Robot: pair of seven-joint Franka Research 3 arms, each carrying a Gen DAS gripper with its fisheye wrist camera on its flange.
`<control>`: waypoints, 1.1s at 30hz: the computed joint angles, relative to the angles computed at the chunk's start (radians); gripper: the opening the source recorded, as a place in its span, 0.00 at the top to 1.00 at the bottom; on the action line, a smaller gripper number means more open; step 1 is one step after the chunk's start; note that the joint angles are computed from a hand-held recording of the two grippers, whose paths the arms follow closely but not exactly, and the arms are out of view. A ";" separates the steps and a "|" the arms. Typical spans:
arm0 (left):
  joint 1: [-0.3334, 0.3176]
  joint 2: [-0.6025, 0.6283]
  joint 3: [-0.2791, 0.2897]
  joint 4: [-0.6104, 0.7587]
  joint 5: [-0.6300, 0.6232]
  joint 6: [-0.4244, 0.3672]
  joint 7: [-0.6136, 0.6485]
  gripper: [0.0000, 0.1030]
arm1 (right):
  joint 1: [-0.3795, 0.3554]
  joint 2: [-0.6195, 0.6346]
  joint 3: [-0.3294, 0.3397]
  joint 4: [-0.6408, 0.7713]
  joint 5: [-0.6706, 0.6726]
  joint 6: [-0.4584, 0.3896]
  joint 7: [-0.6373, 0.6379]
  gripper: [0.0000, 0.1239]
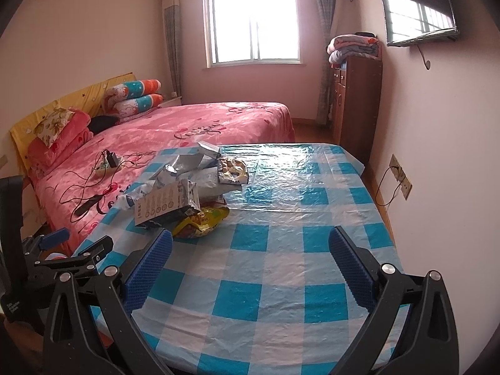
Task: Collect trash
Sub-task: 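Grasp the white milk carton with left tool while right tool grasps yellow bread bag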
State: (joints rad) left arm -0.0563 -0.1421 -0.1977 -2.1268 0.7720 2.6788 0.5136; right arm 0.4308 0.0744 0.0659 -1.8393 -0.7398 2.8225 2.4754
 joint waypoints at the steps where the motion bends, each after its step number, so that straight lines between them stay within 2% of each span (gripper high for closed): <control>1: 0.001 0.000 0.000 -0.001 0.002 -0.001 0.000 0.04 | 0.000 0.004 0.001 0.002 0.007 -0.001 -0.007 0.20; 13: -0.008 0.043 0.010 0.031 -0.016 -0.025 0.021 0.04 | 0.021 0.064 -0.024 0.042 0.090 0.015 -0.076 0.20; 22: -0.019 0.079 0.021 0.053 -0.028 -0.034 0.041 0.04 | 0.038 0.121 -0.043 0.081 0.217 0.014 -0.188 0.20; 25: -0.018 0.086 0.028 0.053 -0.034 -0.019 0.054 0.04 | 0.026 0.141 -0.028 0.085 0.325 0.030 -0.283 0.20; 27: -0.016 0.091 0.033 0.050 -0.032 0.001 0.067 0.04 | 0.001 0.158 0.003 0.092 0.454 0.044 -0.390 0.20; 33: 0.004 0.110 0.062 0.027 -0.116 0.175 0.235 0.04 | -0.057 0.205 0.077 0.131 0.771 0.019 -0.640 0.20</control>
State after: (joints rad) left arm -0.0522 -0.0321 -0.1355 -2.0996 0.6562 2.8540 0.7483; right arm 0.3737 0.2796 0.1425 -1.7083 0.0312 2.8415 1.8349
